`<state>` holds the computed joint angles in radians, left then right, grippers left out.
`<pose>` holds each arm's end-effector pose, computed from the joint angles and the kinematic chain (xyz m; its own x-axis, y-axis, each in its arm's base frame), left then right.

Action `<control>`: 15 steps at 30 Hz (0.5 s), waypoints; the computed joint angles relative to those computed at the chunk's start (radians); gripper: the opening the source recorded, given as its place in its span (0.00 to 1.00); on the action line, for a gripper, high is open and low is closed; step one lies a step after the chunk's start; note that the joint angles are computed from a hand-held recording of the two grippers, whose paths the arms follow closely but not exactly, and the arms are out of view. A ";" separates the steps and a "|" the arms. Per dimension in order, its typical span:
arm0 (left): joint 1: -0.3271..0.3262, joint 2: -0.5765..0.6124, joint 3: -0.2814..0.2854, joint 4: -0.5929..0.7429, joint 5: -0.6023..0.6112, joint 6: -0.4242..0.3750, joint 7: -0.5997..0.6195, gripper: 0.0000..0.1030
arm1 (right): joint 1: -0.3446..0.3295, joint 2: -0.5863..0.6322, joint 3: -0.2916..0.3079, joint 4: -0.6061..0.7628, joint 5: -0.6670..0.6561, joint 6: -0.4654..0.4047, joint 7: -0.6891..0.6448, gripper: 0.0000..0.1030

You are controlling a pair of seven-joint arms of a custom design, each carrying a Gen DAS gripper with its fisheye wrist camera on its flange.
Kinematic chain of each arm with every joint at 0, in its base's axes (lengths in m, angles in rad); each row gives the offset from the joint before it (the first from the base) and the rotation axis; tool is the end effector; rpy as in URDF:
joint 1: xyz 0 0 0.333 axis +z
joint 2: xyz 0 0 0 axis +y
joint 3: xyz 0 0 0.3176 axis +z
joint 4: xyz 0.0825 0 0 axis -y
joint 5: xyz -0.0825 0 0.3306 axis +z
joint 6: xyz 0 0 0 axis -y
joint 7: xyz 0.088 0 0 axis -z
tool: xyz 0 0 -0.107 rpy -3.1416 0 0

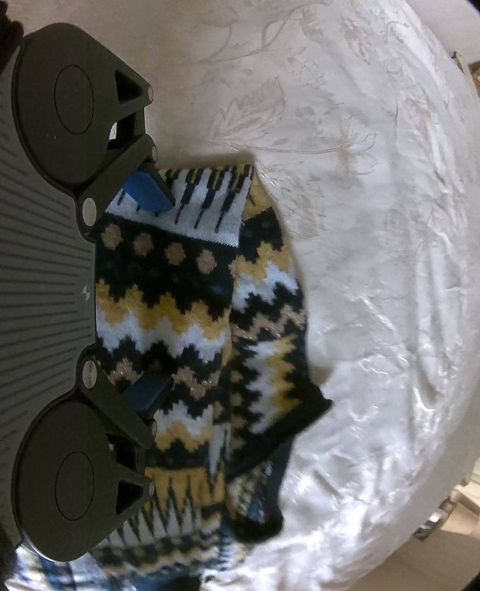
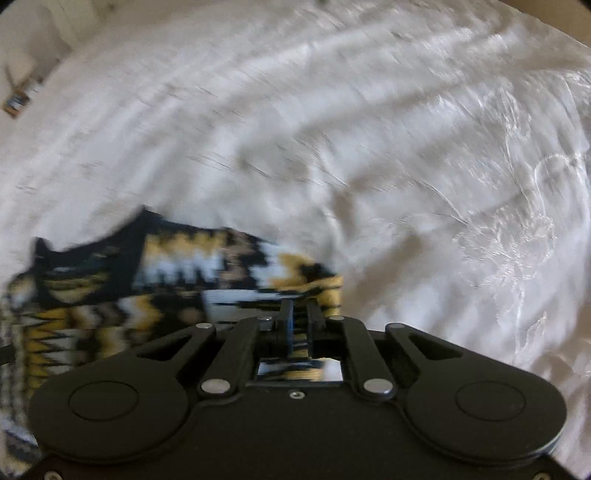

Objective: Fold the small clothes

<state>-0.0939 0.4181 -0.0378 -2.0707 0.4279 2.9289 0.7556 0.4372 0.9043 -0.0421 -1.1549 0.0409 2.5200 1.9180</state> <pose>0.5831 -0.1021 0.3150 0.2608 -0.9588 0.1125 -0.8556 -0.2835 -0.4332 0.6948 0.3023 0.3259 0.0775 -0.9850 -0.1544 -0.9086 -0.0060 -0.4177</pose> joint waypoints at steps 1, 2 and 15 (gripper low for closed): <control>0.001 0.002 -0.002 0.004 0.001 -0.004 0.005 0.93 | 0.000 0.011 -0.002 0.017 -0.004 -0.008 -0.002 0.15; 0.000 0.000 -0.002 0.007 0.003 -0.011 0.006 0.93 | -0.001 0.018 -0.001 0.031 -0.004 -0.016 -0.007 0.15; -0.103 -0.234 0.062 -0.205 0.236 0.038 -0.312 0.93 | -0.009 -0.309 0.048 -0.500 0.041 0.335 -0.101 0.75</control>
